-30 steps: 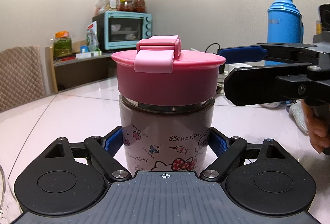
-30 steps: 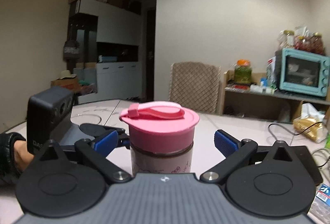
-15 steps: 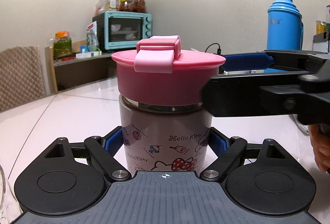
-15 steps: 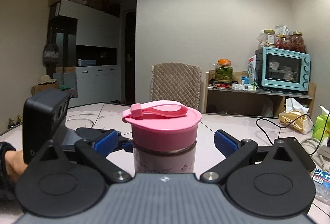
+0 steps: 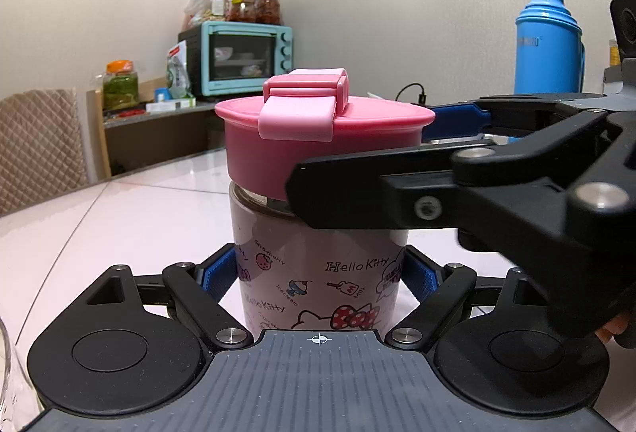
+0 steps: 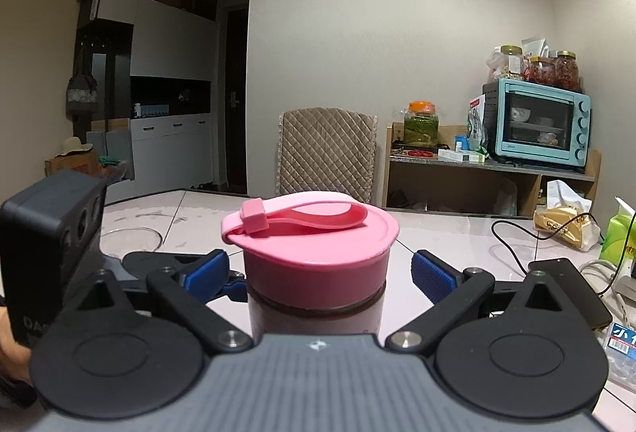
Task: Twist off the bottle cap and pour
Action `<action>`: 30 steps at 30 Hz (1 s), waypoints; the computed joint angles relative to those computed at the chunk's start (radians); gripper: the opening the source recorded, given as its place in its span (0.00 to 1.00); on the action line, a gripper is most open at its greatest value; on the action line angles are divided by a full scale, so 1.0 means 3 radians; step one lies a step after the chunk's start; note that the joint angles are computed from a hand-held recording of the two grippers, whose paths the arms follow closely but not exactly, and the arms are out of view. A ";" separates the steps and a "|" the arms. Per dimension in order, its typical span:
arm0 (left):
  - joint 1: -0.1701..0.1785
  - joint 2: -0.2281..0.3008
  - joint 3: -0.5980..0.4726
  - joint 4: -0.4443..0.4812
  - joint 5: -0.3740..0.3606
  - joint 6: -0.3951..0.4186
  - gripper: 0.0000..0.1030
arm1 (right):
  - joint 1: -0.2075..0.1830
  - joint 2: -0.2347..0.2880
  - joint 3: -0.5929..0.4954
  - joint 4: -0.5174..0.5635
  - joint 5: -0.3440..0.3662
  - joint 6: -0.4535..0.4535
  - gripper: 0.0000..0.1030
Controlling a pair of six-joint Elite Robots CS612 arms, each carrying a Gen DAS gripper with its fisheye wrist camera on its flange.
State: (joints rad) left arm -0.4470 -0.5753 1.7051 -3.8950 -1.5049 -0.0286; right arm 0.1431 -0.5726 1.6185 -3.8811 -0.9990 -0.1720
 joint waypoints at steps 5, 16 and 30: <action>0.0000 0.0000 0.0000 0.0000 0.0000 0.0000 0.87 | 0.0017 -0.0003 0.0000 0.0021 -0.0026 0.0008 0.96; -0.0002 0.0000 0.0000 -0.0001 0.0004 -0.0001 0.87 | 0.0040 -0.0009 -0.0015 0.0033 -0.0077 0.0031 0.92; -0.0003 0.0000 0.0001 -0.0002 0.0005 -0.0002 0.87 | 0.0059 0.0001 -0.0023 0.0043 -0.0113 0.0068 0.83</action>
State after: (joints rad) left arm -0.4479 -0.5752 1.7055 -3.8955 -1.5032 -0.0293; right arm 0.1609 -0.5724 1.6116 -3.8681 -1.0329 -0.1516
